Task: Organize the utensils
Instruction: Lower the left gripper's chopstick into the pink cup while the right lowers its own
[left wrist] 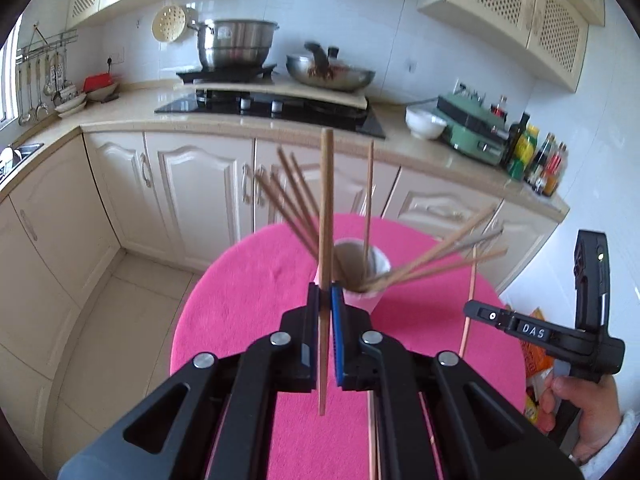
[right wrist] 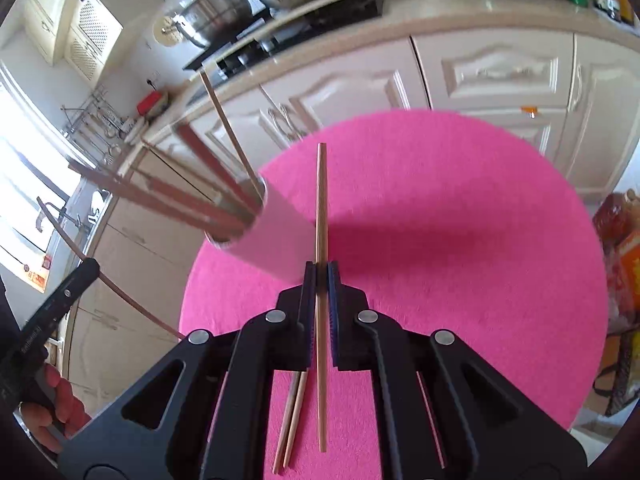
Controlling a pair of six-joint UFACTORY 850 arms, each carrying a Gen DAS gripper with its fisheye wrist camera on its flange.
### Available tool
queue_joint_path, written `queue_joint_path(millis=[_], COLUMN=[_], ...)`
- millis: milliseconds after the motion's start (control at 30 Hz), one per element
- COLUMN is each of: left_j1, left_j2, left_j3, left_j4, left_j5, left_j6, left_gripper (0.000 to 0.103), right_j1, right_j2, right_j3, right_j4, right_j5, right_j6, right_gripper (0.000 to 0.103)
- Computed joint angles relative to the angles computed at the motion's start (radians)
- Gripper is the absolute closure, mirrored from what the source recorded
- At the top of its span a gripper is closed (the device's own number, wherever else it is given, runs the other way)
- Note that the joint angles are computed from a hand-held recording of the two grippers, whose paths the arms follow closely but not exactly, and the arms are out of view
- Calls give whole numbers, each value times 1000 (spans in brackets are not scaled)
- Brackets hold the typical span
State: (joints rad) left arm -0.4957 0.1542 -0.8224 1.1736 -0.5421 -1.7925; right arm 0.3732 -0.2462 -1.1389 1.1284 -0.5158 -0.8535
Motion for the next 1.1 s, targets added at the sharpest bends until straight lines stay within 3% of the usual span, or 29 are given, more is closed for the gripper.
queue_joint_path(millis=[300,500,600,833,1100], left_j1=[22,66,81,116,136], left_j2=[-25,-34,-62,-151,-216], left_j3=[-113,-158,-178,-212,-212], left_j4=[71,187,237,222,162], left_j5=[20,58,36,48,104], left_j6=[-10,-141,-193,-183,-119], left_gripper=[97,97,97,97,97], right_j1=[-19,-27,-25,-11,6], right_j2=[-76,-135,-167,-203,-229], right_j3=[-133,-243,-299,-363,-395], right_j4=[83,181,248,412,566], right_j5=[-23,-63,-63,-25,-87], right_j6=[-109,-226,-299,-498,-697], right_gripper=[97,97,97,97,97])
